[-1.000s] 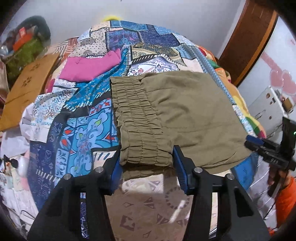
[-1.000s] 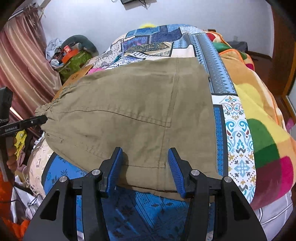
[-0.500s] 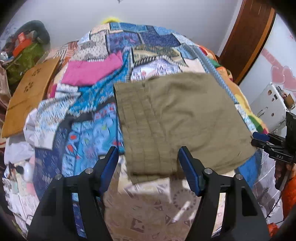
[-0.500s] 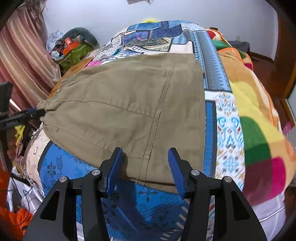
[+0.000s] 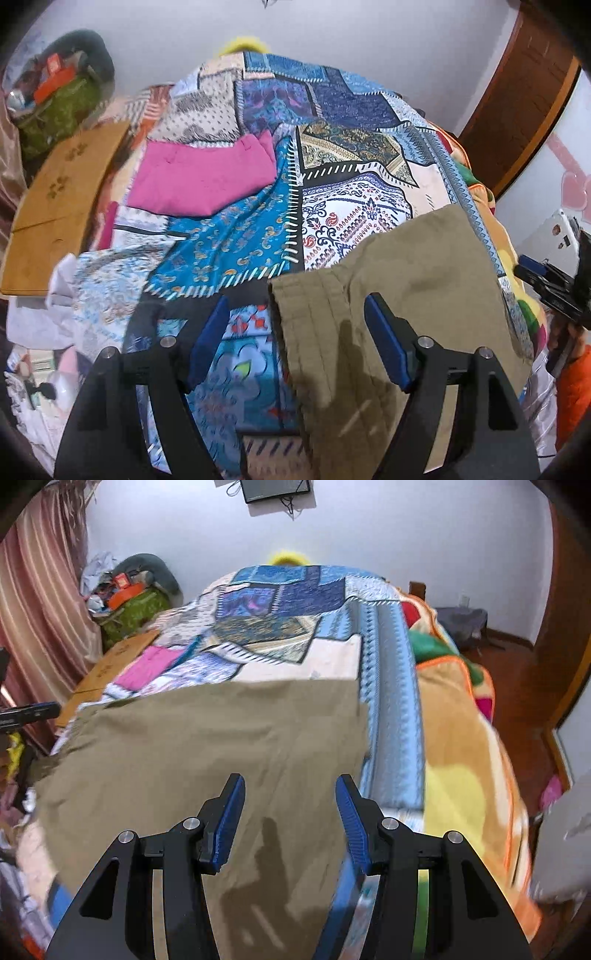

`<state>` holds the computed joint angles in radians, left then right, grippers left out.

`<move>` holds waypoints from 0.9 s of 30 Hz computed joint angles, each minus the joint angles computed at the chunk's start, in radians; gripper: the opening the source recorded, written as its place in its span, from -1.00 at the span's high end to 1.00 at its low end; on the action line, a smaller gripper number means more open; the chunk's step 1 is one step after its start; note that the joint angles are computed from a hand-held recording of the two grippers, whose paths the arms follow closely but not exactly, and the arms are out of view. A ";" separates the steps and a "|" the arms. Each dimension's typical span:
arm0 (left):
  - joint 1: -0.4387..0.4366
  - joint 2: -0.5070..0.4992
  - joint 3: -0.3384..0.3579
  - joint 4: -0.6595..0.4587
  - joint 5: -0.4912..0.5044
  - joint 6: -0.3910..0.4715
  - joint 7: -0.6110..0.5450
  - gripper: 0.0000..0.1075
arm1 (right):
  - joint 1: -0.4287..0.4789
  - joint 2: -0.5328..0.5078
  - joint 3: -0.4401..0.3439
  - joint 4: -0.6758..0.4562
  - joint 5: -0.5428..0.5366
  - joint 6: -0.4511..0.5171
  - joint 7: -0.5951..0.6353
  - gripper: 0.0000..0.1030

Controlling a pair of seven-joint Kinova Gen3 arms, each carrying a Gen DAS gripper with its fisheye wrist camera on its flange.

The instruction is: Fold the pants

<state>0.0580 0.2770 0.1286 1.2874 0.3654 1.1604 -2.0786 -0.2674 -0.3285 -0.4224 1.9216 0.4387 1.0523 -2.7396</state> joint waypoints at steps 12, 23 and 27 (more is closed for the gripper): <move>0.020 0.129 0.024 -0.052 -0.021 -0.001 0.019 -0.41 | 0.072 0.153 0.244 0.036 -0.028 -0.273 0.168 0.14; 0.008 0.116 0.011 -0.024 -0.005 -0.042 0.092 -0.30 | 0.024 0.299 0.282 -0.053 -0.005 -0.166 0.239 0.77; 0.047 0.057 0.003 -0.003 -0.081 -0.079 0.090 -0.29 | 0.011 0.313 0.300 -0.145 -0.081 -0.047 0.304 0.66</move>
<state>0.1049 0.3339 0.1314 1.2848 0.2848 1.0816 -1.9881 -0.2568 -0.0156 -0.1228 1.7768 0.3578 1.0053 -2.4354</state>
